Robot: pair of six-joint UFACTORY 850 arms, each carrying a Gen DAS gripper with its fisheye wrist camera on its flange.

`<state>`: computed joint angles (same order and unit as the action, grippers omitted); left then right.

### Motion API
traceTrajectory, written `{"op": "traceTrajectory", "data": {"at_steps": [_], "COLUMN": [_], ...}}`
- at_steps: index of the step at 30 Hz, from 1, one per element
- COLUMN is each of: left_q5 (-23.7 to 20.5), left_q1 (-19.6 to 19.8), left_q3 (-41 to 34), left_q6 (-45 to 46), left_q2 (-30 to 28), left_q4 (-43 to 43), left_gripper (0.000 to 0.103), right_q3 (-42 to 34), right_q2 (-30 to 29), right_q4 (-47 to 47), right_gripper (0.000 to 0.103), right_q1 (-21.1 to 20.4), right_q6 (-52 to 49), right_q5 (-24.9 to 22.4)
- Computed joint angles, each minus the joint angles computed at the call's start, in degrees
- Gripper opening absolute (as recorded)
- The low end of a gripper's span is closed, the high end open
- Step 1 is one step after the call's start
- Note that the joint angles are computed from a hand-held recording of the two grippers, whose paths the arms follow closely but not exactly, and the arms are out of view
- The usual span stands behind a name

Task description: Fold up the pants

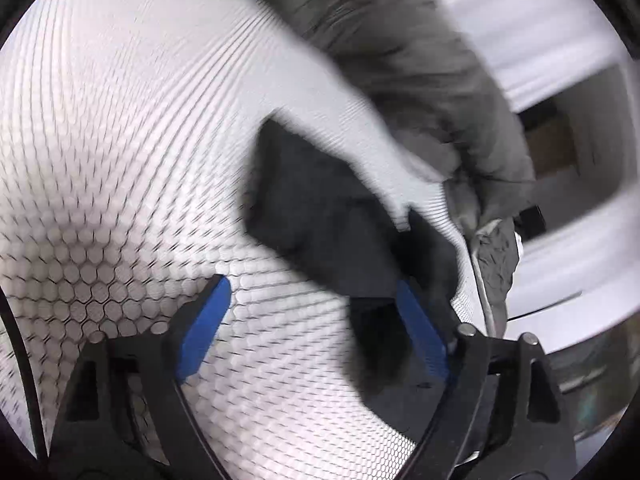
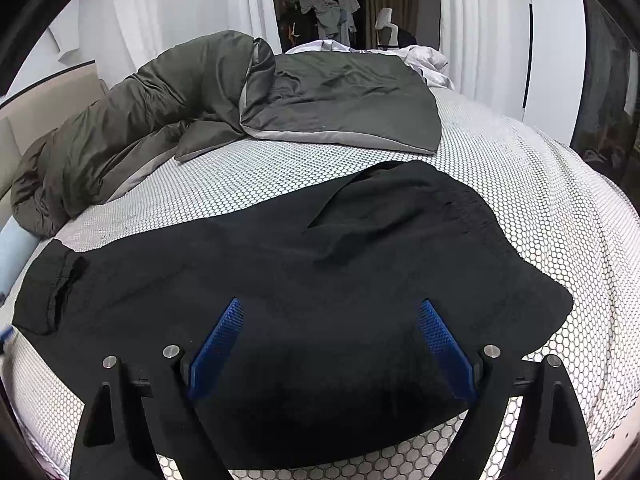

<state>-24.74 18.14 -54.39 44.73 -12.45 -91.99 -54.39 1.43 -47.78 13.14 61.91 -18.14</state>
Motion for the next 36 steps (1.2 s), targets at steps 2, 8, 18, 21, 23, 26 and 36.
{"op": "traceTrajectory", "data": {"at_steps": [2, 8, 18, 21, 23, 26, 36], "left_q5": [-2.9, 0.7, 44.5, 39.7, 35.3, 28.6, 34.2], "left_q1": [0.8, 0.8, -5.7, -4.8, -6.1, -11.2, -28.1], "left_q3": [-1.4, -2.4, -8.6, -6.7, -4.3, -1.4, -6.6], "left_q6": [2.3, 17.2, 52.5, 66.2, 69.3, 65.0, 86.8], "left_q2": [-2.9, -3.9, -1.5, 1.4, 4.7, 9.0, 1.7], "left_q4": [-5.8, -21.4, -40.0, -53.8, -54.1, -39.6, -34.8], "left_gripper": [0.075, 0.016, 0.027, 0.037, 0.064, 0.096, 0.101], "right_q3": [-0.3, -0.1, 0.1, 0.1, -0.2, -0.6, 0.0], "right_q2": [-0.3, -0.7, -0.8, -0.5, -0.5, -0.9, -0.1], "right_q4": [-0.2, -6.0, -4.9, -5.4, -5.1, -3.6, -1.6], "right_gripper": [0.091, 0.091, 0.091, 0.091, 0.091, 0.091, 0.091], "right_q1": [0.5, 2.3, 2.0, 2.2, 2.2, 2.4, 2.9], "right_q6": [0.1, 4.0, 2.2, 2.8, 2.7, 1.3, -2.7], "right_q5": [-0.1, -0.5, -1.8, -1.5, -1.1, -0.6, 0.2]}}
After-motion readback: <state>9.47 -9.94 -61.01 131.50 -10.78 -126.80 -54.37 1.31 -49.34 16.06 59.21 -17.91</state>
